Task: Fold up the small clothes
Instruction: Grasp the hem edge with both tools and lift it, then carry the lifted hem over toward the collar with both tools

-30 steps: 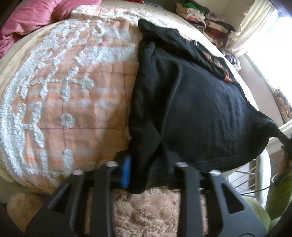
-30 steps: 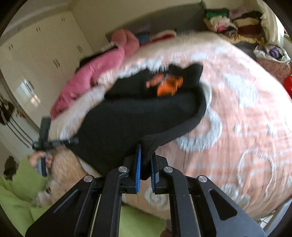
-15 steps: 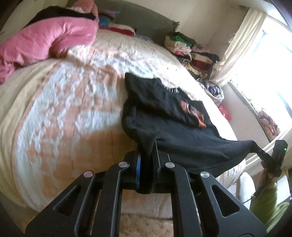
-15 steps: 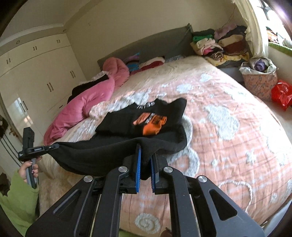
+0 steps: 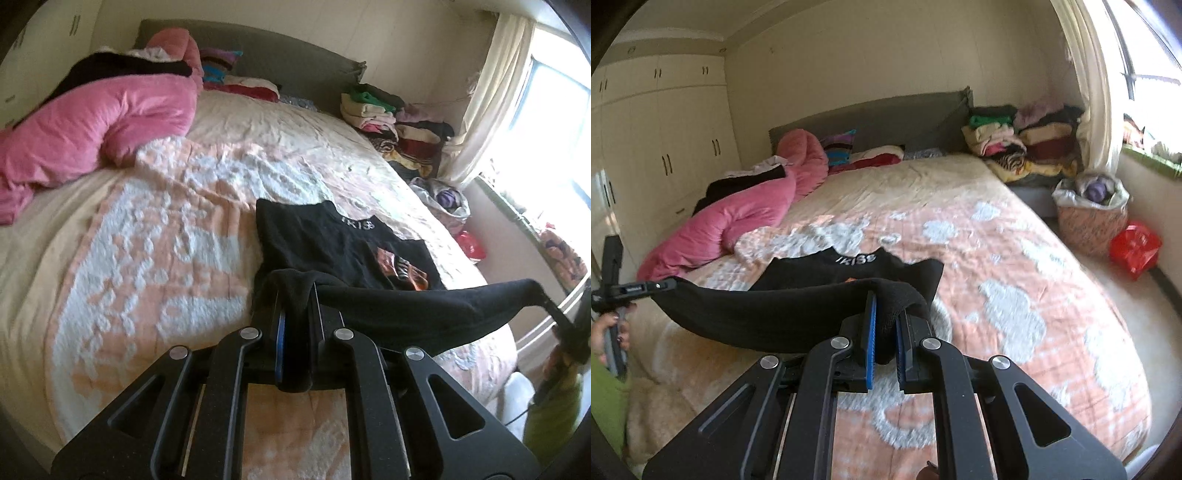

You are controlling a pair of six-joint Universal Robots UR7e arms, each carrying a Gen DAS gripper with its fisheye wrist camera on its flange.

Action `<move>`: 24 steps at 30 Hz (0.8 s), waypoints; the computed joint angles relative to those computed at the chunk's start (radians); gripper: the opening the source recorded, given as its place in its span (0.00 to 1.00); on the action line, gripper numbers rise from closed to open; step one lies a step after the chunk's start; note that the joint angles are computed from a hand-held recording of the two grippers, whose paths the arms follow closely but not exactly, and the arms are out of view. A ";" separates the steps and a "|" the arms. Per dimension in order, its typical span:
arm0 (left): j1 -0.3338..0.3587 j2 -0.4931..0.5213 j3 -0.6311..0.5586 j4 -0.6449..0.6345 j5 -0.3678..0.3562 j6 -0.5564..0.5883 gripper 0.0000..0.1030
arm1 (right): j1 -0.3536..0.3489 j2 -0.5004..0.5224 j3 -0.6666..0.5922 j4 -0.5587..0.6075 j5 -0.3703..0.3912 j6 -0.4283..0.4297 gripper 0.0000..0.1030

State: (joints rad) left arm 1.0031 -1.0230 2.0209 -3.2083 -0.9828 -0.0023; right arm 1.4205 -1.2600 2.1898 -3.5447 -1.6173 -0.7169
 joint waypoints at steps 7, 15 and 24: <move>-0.005 0.061 -0.072 -0.013 0.063 0.045 0.03 | 0.015 0.058 -0.088 0.021 -0.047 0.029 0.07; 0.007 0.122 -0.158 -0.015 0.082 0.060 0.03 | 0.016 0.110 -0.168 0.041 -0.053 0.041 0.07; 0.032 0.184 -0.263 0.010 0.087 0.067 0.03 | 0.012 0.175 -0.260 0.058 -0.044 0.041 0.08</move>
State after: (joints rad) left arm 1.0351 -0.8388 1.7575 -3.1987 -0.8960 0.0649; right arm 1.4322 -1.0851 1.9296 -3.4869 -1.6615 -0.6762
